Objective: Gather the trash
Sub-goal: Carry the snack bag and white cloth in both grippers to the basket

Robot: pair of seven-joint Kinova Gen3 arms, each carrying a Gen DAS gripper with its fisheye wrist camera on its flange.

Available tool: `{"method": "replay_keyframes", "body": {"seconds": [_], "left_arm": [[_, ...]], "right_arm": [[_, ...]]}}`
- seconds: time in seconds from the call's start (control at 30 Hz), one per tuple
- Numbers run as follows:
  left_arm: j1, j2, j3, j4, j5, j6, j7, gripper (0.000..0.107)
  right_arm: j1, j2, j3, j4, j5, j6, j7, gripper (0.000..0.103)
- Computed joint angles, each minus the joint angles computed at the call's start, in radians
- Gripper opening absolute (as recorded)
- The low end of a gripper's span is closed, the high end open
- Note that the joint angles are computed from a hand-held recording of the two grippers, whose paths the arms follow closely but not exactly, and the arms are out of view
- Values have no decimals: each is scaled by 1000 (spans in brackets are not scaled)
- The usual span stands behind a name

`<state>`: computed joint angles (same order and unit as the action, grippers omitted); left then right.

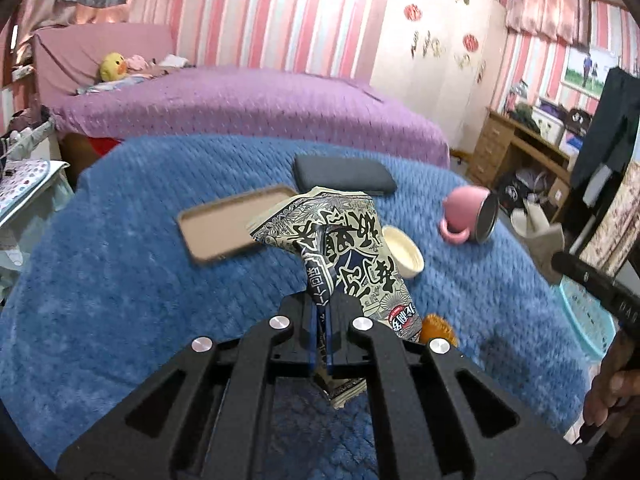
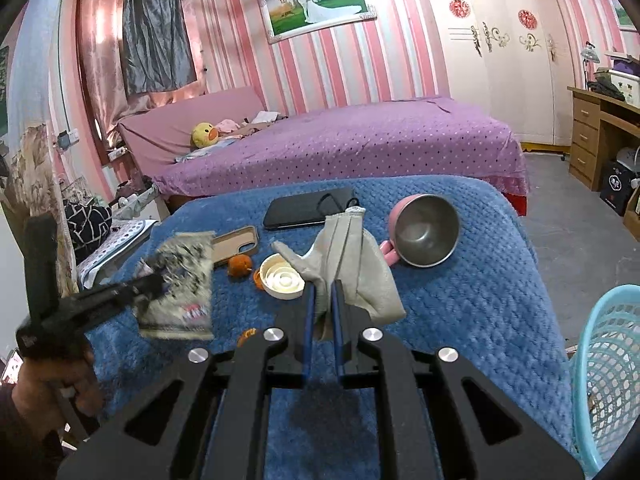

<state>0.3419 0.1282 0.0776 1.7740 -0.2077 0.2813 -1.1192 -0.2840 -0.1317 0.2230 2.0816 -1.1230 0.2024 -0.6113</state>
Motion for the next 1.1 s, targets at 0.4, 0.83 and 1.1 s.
{"method": "replay_keyframes", "body": {"seconds": [0.4, 0.83, 1.1], "left_arm": [[-6, -43, 7, 32, -32, -34, 46, 1], [9, -49, 4, 39, -77, -49, 86, 1], [38, -50, -13, 36, -160, -49, 165, 1]], "right_arm": [[-80, -36, 60, 27, 99, -39, -75, 9], [-227, -54, 193, 34, 234, -70, -197, 9], [-257, -80, 231, 51, 335, -86, -292, 9]]}}
